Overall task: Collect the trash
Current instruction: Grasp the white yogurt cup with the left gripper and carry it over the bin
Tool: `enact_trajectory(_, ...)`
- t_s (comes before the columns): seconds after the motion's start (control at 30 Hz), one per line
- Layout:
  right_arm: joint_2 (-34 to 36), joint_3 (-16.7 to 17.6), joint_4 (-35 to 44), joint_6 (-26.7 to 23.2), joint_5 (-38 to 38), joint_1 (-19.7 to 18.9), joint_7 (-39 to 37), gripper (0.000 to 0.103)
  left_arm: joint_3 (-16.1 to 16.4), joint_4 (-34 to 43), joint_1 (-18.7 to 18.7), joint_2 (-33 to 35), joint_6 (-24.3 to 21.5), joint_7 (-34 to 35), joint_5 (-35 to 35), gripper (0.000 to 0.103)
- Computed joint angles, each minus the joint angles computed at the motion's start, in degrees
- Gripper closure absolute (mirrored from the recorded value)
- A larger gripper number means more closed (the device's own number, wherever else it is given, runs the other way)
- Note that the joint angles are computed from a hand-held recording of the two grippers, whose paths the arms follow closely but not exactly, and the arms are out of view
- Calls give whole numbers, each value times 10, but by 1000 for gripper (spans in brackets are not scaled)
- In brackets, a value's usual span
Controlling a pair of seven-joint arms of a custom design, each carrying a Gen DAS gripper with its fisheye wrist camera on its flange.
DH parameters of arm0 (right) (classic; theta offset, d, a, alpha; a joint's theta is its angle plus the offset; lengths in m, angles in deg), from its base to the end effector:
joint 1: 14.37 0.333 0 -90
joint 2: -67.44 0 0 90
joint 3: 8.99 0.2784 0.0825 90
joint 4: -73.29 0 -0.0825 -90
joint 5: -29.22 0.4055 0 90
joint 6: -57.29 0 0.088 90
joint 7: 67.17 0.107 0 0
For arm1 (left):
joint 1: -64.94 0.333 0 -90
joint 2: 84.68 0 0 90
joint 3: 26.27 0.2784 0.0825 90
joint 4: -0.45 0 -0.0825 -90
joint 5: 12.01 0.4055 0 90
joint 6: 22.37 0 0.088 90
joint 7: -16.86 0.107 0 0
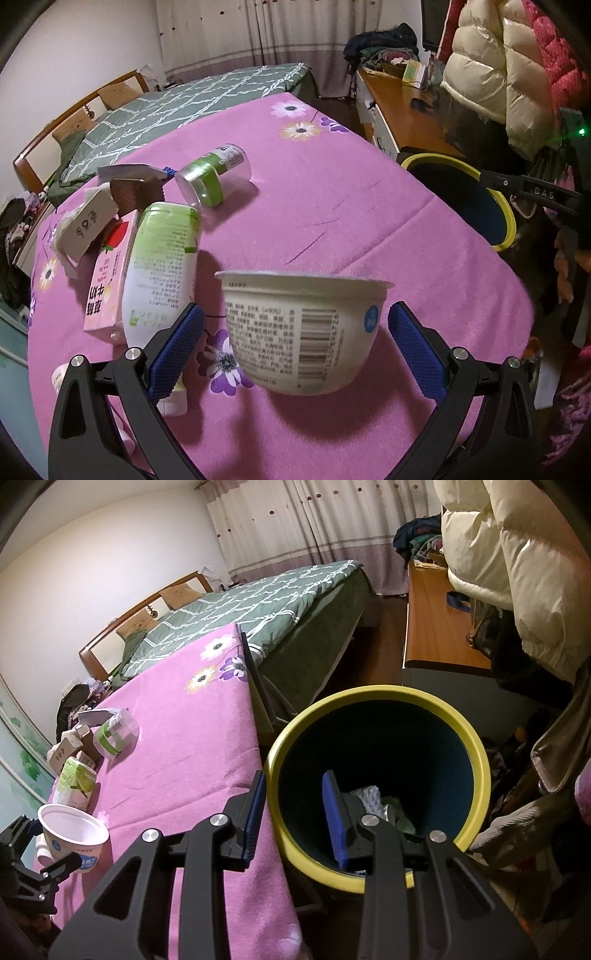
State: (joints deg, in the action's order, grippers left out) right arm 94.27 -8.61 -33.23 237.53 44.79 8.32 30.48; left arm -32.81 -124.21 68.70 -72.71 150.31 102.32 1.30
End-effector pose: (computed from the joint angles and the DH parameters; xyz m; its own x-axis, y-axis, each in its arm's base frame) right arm 0.6413 0.2469 0.3145 0.1105 -0.9507 -0.2898 -0.7328 0.1191 -0.6699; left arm 0.6081 -0.0454 0.3152 -0.1497 -0.9847 -0.0892 -0.7920 0.1735 -0.5854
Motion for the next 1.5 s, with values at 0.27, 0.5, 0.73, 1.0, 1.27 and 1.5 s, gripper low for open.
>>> enact_trajectory(0.27, 4, 17, 1, 3, 11, -16, -10, 72, -6, 26, 2, 18, -26, 22, -7, 10)
enact_trajectory(0.5, 2, 30, -5, 6, 23, -29, -22, 72, -17, 30, 11, 23, -38, 49, -31, 22)
enact_trajectory(0.73, -6, 35, -17, 16, 31, -33, -30, 72, -44, 20, 27, 9, -23, 106, -91, 22)
enact_trajectory(1.0, -36, 15, -59, 42, 39, -20, -24, 72, -60, 58, 14, 24, -13, 135, -118, 22)
enact_trajectory(1.27, -69, -134, -117, 68, 42, 109, 16, 72, -80, 128, -9, 65, -28, 156, -117, 22)
enact_trajectory(1.5, -68, -298, -151, 73, 70, 256, 33, 72, -103, 239, -32, 141, -74, 174, -119, 22)
